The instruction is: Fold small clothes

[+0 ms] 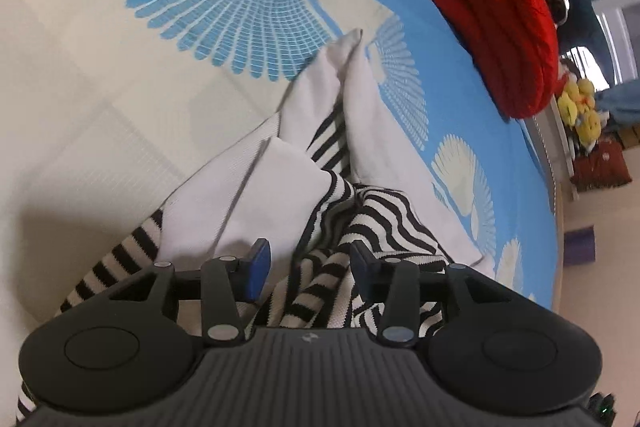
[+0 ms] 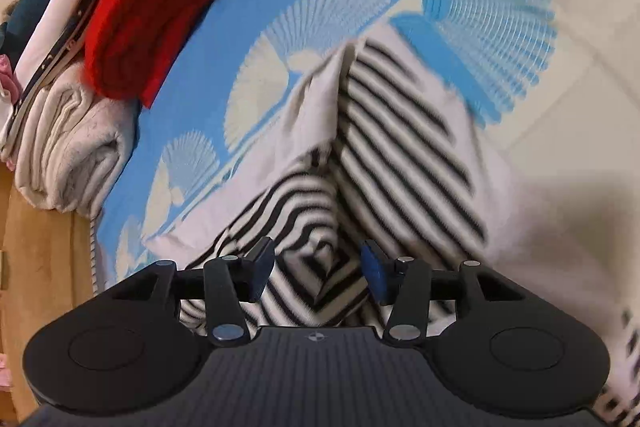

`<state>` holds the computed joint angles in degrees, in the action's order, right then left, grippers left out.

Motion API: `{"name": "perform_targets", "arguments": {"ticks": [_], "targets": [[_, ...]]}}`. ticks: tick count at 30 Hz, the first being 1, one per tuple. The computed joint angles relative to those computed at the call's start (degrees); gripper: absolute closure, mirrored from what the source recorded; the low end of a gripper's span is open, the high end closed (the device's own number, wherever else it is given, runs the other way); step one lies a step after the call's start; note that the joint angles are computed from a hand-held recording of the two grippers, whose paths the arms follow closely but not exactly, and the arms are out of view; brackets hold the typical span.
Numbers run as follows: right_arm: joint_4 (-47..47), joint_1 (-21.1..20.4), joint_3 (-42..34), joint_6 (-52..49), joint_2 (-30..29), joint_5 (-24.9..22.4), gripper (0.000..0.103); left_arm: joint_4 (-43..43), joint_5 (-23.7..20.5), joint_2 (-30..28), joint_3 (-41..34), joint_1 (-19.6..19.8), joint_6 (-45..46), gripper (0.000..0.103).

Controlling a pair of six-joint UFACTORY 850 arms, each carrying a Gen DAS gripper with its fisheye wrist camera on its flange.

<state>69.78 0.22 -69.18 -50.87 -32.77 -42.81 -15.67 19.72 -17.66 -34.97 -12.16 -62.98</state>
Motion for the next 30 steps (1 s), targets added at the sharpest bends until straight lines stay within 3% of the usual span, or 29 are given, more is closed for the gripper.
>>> {"name": "perform_targets", "arguments": {"ticks": [2,4,6,8,9,10,13,16,18,19,21,23,24,25,27,29,30], "targets": [[0.32,-0.05,0.0,1.03,-0.25,-1.34,0.053,1.39,0.04,-0.15,-0.46,0.27,0.11,0.056],[0.91,0.16,0.08,-0.44,-0.08,-1.35,0.053,8.42,-0.23,-1.54,-1.52,0.54,-4.72,0.057],[-0.56,0.44,-0.13,-0.57,-0.09,-1.86,0.055,10.03,-2.65,-2.14,-2.59,0.13,-4.25,0.064],[-4.56,1.03,-0.82,1.62,-0.48,-1.7,0.079,5.24,-3.82,-2.61,-3.38,-0.58,1.56,0.079],[-6.23,1.24,-0.94,2.73,-0.51,-1.07,0.087,4.41,-1.73,-2.25,-2.67,-0.64,1.46,0.086],[-6.34,1.19,-0.88,2.84,-0.4,-0.46,0.101,3.98,2.02,-1.59,-1.38,-0.64,0.2,0.093],[5.8,-0.93,0.72,-7.25,1.27,-1.77,0.102,-3.3,13.56,1.11,2.21,-1.61,4.69,0.102],[19.49,-2.68,3.02,-20.82,4.21,-1.38,0.102,-5.58,19.59,2.34,3.66,-2.39,6.74,0.102],[19.49,-3.79,2.31,-20.07,4.17,-1.39,0.102,-0.3,14.24,1.68,2.27,-1.35,5.05,0.102],[15.89,-3.63,1.28,-16.26,3.73,-0.11,0.102,5.69,10.2,0.38,0.85,-0.51,1.22,0.1],[3.9,-2.09,-0.74,-6.73,1.85,5.32,0.101,17.56,8.33,-1.91,-0.26,0.52,-10.78,0.099],[-8.08,-0.61,-1.89,3.8,-0.28,8.1,0.097,23.53,6.57,-3.3,-1.65,0.56,-16.04,0.081],[-11.65,-0.55,-2.3,8.3,-0.86,7.85,0.097,23.14,4.33,-3.5,-2.54,0.21,-15.07,0.062],[-12.84,-0.58,-2.68,10.4,-1.12,7.51,0.097,21.4,2.47,-3.77,-3.36,-0.24,-12.57,0.058],[-8.85,-0.68,-2.18,7.41,-0.54,7.13,0.094,21.02,0.89,-4.16,-4.32,-0.65,-10.97,0.058],[-5.18,-0.48,-1.41,2.52,0.48,7.76,0.066,23.45,0.15,-5.26,-5.35,-1.03,-11.96,0.061],[-5.55,-0.27,-1.65,2.42,0.46,8.07,0.06,22.82,-1.26,-5.72,-6.07,-1.52,-10.41,0.071]]}}
